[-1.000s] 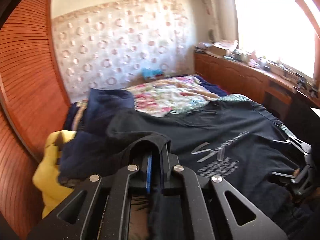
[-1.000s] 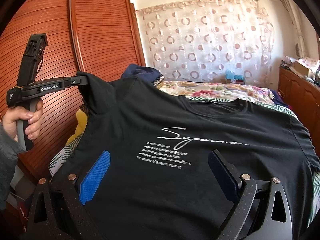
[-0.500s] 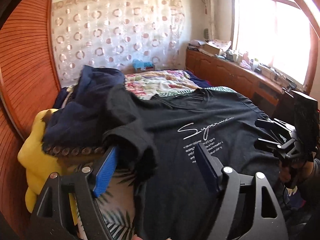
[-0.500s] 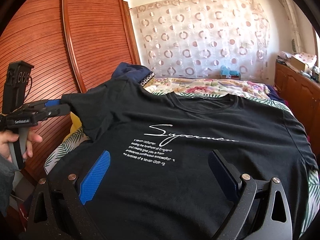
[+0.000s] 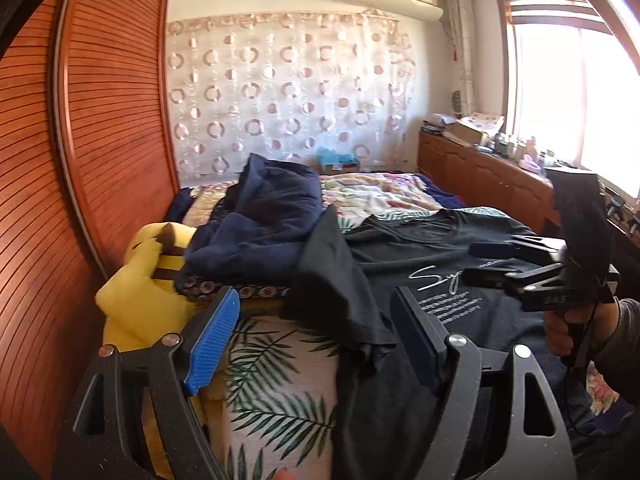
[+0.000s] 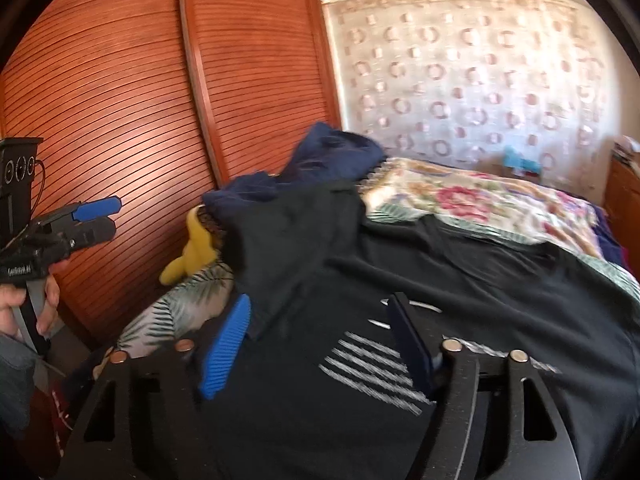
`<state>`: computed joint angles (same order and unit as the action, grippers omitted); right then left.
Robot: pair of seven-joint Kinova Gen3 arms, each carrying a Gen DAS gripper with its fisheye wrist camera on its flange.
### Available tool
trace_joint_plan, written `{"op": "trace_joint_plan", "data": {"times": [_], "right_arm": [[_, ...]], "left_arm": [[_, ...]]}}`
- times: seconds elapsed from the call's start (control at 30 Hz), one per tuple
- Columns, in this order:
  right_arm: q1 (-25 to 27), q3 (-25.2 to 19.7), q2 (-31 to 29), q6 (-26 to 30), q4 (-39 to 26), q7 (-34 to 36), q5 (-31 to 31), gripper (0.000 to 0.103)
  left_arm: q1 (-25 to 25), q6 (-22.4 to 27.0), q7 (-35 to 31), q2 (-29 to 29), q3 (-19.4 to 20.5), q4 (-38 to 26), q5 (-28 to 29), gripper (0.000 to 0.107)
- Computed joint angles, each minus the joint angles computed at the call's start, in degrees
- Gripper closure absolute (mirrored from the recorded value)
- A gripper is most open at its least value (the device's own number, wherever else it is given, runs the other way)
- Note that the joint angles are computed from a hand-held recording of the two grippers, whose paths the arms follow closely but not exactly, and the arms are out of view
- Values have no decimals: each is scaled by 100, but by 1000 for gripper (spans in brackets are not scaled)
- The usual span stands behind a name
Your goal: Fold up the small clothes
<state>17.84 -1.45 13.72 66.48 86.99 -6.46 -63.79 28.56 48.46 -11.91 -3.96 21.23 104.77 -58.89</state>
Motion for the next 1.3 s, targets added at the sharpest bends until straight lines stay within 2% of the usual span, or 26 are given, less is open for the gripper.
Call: {"op": "trace_joint_plan", "data": {"times": [0.13,0.33,0.4,0.43,0.47,0.53,0.6,0.67,0.83,0.93,1.0,1.1,1.2,1.23,1.27,1.3], "right_arm": [[-499,-218,253,-204,-396,-259,523,41],[-1329,-512,438,-1029,-643,-870,1611,45],[-1512,-583,438,-1307,-641,-999,1943,49],[-1625,-587,434,-1456,-654,-1121,2161,61],[-1691,-599,442,-1529,-702,-1248,2323,78],[-1648,-667,468,-1609,-761,-1342,2374,94],[-1357,-825,558,-1424,-904,-1237,2113,97],[-1278,-841,562,-1457,-922,-1173,1927,100],[-907,-823,712,-1333,-1250,-1321,1597,101],[-644,-729,959,-1163,-1586,-1720,1461,100],[-597,-631,1013,-1288,-1631,-2081,1606,100],[-665,-461,1183,-1454,-1794,-2590,2187,98],[-536,-528,1214,-1777,-1690,-2719,2409,92],[-536,-551,1229,-1856,-1701,-2808,2473,82],[-491,-586,1224,-1842,-1704,-2858,2492,64],[-361,-690,1272,-1735,-1749,-2828,2429,57]], "left_arm": [[-27,24,249,-64,4,164,-99,29],[-161,-58,506,-253,55,426,-90,29],[-234,-147,524,-283,63,485,-44,29],[-261,-160,531,-286,87,504,-32,29],[-284,-154,539,-268,116,511,-40,29],[-285,-93,557,-209,171,516,-75,29],[-253,-107,589,-192,177,542,-94,29],[-239,-201,614,-168,149,575,-87,29],[-149,-243,623,-53,89,508,-77,29],[-89,-324,588,43,39,441,-77,29],[-42,-414,516,152,-18,380,-45,29],[83,-475,433,358,-126,265,-35,29],[210,-606,314,548,-284,147,39,29],[252,-638,253,621,-338,91,77,29],[298,-655,195,678,-393,44,115,29],[331,-679,84,758,-450,-23,198,29]]}}
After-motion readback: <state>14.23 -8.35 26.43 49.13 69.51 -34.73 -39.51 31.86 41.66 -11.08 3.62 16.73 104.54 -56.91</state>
